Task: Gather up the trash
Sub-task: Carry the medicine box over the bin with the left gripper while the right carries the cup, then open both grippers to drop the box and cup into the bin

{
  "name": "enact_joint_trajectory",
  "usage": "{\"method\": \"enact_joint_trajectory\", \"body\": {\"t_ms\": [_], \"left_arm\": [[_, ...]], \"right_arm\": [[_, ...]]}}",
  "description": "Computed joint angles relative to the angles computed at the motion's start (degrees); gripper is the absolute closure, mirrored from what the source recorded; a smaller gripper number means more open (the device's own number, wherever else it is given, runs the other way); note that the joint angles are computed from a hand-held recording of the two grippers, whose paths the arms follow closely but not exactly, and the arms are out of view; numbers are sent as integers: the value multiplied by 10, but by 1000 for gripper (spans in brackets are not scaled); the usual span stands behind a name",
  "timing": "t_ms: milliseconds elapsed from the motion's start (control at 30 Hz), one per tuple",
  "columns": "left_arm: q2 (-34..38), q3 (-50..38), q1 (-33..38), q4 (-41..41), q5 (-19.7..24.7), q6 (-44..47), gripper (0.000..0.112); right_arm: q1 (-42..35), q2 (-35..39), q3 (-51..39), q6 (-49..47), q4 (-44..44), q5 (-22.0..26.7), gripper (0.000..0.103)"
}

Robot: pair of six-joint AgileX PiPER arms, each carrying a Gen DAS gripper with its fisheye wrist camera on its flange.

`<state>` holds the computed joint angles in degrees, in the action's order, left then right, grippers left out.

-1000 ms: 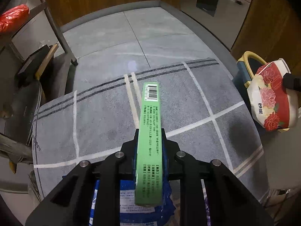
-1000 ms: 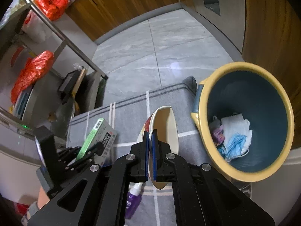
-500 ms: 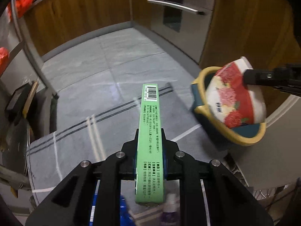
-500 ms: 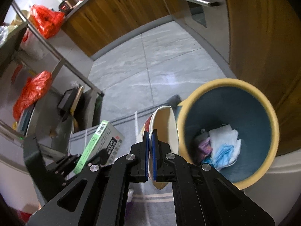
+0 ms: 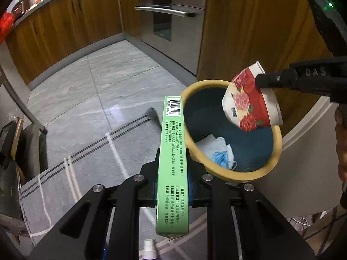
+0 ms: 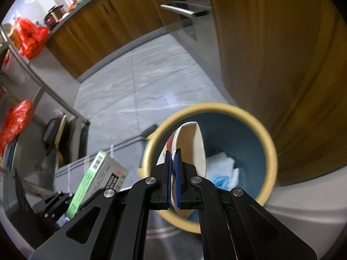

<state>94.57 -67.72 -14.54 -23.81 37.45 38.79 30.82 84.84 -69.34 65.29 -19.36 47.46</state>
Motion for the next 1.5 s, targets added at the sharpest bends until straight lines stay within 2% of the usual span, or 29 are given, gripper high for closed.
{"method": "enact_joint_trajectory", "body": {"t_ms": [200,600,1033,1233,1333,1367,1400,1433,1467,1500], "left_arm": [[4,2,-44,5,-13,-10,94],[46,-5,-94,-5,-26,-19,94],[83,-29,-100,-20,-37,-16,94],[78,-23,-102,-23,-50,-18,84],[74,-20,-102,-19,-53,-23,80],[73,-19,-101,-19,-53,-24,78],[70,-18,-100,-18,-53,-25,74],[67,-17,-99,-17,-53,-27,68],[62,-13,-97,-17,-55,-28,65],[54,-5,-95,-19,-57,-26,54]], "right_arm": [[-14,-9,14,-9,-18,24,99],[-41,16,48,-51,28,16,99],[-75,5,86,-74,54,8,98],[-72,8,78,-67,51,8,78],[-69,5,78,-56,46,3,62],[-70,3,78,-53,45,1,55],[-68,2,77,-48,44,0,43],[-66,-1,75,-42,42,-2,37],[-65,-5,76,-38,41,-7,25],[-64,-10,77,-32,38,-13,19]]}}
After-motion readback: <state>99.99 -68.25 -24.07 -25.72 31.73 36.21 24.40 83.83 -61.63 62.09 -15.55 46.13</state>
